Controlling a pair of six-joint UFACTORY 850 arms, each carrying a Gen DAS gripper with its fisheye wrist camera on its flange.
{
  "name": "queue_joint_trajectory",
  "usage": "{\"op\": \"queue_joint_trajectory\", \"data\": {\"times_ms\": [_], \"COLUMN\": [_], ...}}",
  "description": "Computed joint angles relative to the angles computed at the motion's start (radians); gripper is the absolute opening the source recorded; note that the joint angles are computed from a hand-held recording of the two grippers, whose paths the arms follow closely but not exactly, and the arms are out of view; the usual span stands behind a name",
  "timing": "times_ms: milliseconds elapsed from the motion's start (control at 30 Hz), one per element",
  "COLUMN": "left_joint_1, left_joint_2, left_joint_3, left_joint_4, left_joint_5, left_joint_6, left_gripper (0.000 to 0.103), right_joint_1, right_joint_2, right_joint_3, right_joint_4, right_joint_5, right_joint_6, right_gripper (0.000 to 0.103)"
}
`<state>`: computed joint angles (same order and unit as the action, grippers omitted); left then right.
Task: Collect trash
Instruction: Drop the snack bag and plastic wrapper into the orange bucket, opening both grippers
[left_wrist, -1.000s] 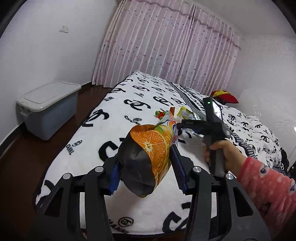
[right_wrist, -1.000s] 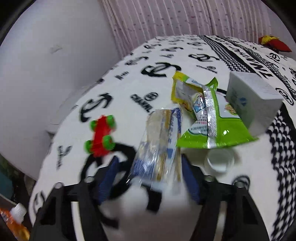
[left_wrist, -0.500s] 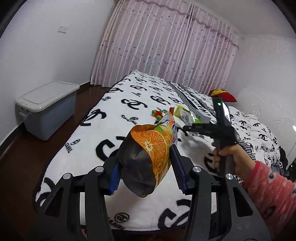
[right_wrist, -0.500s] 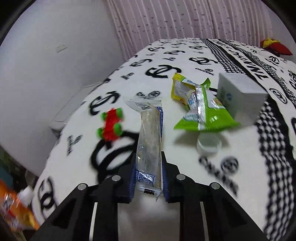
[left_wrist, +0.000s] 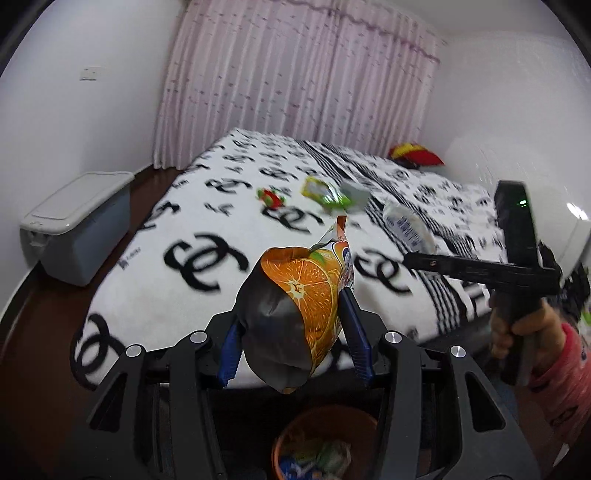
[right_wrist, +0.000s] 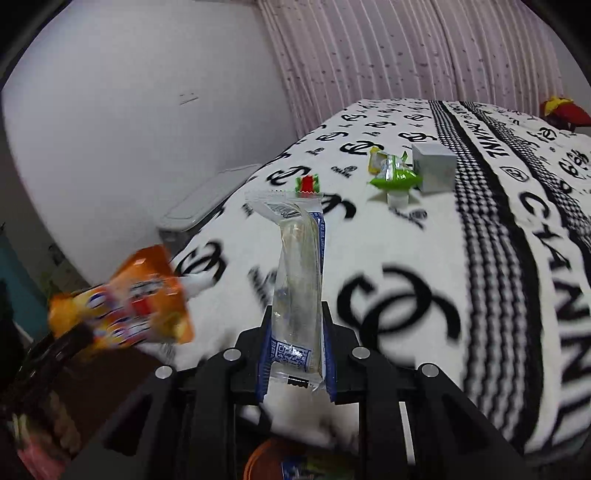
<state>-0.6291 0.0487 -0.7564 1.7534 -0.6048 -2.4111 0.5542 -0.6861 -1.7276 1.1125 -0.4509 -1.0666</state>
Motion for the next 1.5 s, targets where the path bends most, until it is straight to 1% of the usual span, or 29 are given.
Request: {"op": "queue_joint_trajectory", "data": {"times_ms": [100, 200, 333, 400, 433, 500, 600, 667, 767, 833, 967, 1033, 1067, 1133, 1167, 1267, 1333, 1367, 1433, 1500], "left_joint_1": [-0.047, -0.083, -0.128, -0.140, -0.143, -0.127, -0.113, -0.089, -0.062, -0.038, -0.012, 0.003, 0.008, 0.013, 0.018, 0.025, 0.029, 0.029, 0.031, 0.038], "left_joint_2": [0.003, -0.001, -0.028, -0.055, -0.075, -0.118, -0.184, -0.229, -0.284, -0.325, -0.393, -0.423, -0.437, -0.458, -0.473, -0.504, -0.522, -0.529, -0.533, -0.541], "left_joint_3": [0.016, 0.032, 0.045, 0.045, 0.041, 0.027, 0.006, -0.010, -0.035, -0.054, -0.092, -0.107, -0.114, -0.128, -0.135, -0.156, -0.167, -0.174, -0.171, -0.176], "left_joint_4": [-0.049, -0.073, -0.118, -0.123, -0.126, -0.098, -0.039, 0.035, 0.084, 0.186, 0.263, 0.358, 0.359, 0.306, 0.326, 0.249, 0.262, 0.214, 0.210, 0.264], "left_joint_5": [0.009, 0.045, 0.068, 0.084, 0.100, 0.162, 0.210, 0.259, 0.310, 0.357, 0.407, 0.437, 0.445, 0.462, 0.477, 0.505, 0.519, 0.522, 0.528, 0.541], "left_joint_6": [0.048, 0.059, 0.084, 0.079, 0.077, 0.049, -0.022, -0.113, -0.179, -0.293, -0.383, -0.492, -0.500, -0.457, -0.483, -0.418, -0.433, -0.387, -0.386, -0.442], "left_gripper": [0.047, 0.046, 0.042, 0.041, 0.039, 0.037, 0.037, 0.037, 0.037, 0.037, 0.037, 0.037, 0.037, 0.037, 0.037, 0.037, 0.037, 0.037, 0.037, 0.037], "right_joint_1": [-0.009, -0.011, -0.013, -0.010, -0.009, -0.009, -0.008, -0.007, -0.008, -0.009, -0.008, -0.005, -0.005, -0.004, -0.004, -0.002, 0.002, 0.003, 0.004, 0.009], "right_joint_2": [0.106, 0.175, 0.230, 0.241, 0.237, 0.217, 0.181, 0.162, 0.118, 0.086, 0.020, -0.003, -0.013, -0.033, -0.042, -0.069, -0.080, -0.086, -0.097, -0.110], "right_joint_3": [0.182, 0.311, 0.429, 0.470, 0.483, 0.496, 0.498, 0.498, 0.485, 0.468, 0.429, 0.412, 0.408, 0.397, 0.389, 0.372, 0.362, 0.358, 0.350, 0.337], "right_joint_4": [0.166, 0.266, 0.345, 0.374, 0.368, 0.330, 0.269, 0.236, 0.169, 0.128, 0.044, 0.011, 0.001, -0.011, -0.022, -0.053, -0.075, -0.081, -0.095, -0.116], "right_joint_5": [0.003, 0.014, 0.006, 0.015, 0.016, 0.005, 0.003, 0.005, -0.007, -0.018, -0.043, -0.043, -0.046, -0.052, -0.057, -0.066, -0.066, -0.067, -0.076, -0.080], "right_joint_6": [-0.186, -0.313, -0.405, -0.446, -0.435, -0.383, -0.306, -0.271, -0.184, -0.129, -0.022, 0.019, 0.030, 0.051, 0.066, 0.110, 0.137, 0.146, 0.165, 0.191], "right_gripper": [0.023, 0.023, 0.023, 0.023, 0.023, 0.023, 0.023, 0.023, 0.023, 0.023, 0.023, 0.023, 0.023, 0.023, 0.023, 0.023, 0.023, 0.023, 0.023, 0.023]}}
